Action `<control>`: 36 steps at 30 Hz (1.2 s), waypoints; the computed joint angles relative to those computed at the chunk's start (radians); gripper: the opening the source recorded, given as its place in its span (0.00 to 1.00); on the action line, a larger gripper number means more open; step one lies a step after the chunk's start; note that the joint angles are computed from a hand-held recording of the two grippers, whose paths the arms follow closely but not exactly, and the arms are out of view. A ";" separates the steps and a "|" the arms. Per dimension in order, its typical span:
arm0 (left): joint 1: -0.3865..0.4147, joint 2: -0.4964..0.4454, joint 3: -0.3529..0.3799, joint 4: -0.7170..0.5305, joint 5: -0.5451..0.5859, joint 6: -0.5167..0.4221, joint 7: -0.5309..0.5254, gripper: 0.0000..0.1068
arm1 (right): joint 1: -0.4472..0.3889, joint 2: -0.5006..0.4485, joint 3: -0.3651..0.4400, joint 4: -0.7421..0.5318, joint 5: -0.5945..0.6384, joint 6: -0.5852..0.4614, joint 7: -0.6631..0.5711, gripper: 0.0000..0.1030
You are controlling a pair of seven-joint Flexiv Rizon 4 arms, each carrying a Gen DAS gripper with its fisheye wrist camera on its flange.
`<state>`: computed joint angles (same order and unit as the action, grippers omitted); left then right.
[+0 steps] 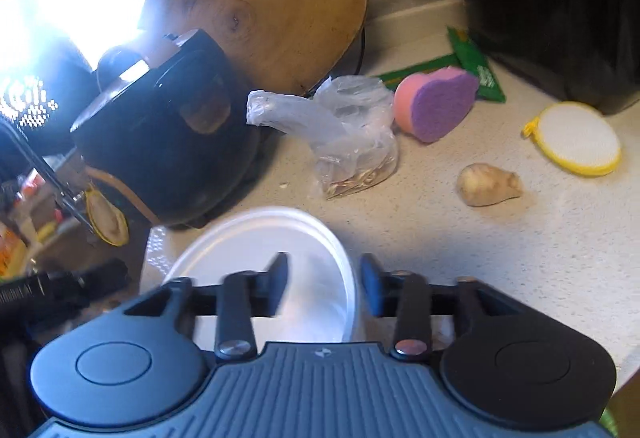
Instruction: Collect trash
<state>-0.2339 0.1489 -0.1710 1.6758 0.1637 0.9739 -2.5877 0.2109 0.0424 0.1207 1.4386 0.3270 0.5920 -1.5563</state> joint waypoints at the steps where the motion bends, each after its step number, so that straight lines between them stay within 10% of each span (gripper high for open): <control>1: -0.005 -0.004 0.002 0.002 -0.012 0.006 0.014 0.17 | -0.002 0.013 0.004 0.018 -0.013 0.013 -0.003 0.45; 20: -0.087 -0.108 -0.002 -0.116 -0.059 0.054 0.271 0.17 | -0.050 0.003 -0.031 0.096 -0.214 0.168 0.140 0.58; 30: -0.207 -0.335 -0.080 -0.303 -0.453 -0.027 0.869 0.17 | -0.106 -0.025 -0.048 0.094 -0.233 0.190 0.155 0.60; 36: -0.317 -0.458 0.029 -0.512 -0.170 -0.237 0.675 0.16 | -0.151 0.054 -0.062 0.204 -0.242 0.220 0.141 0.60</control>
<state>-0.5509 -0.3096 -0.1419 1.1635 -0.0064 0.7370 -1.9127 0.0600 0.0960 0.0589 1.6431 0.0849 0.8117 -1.4152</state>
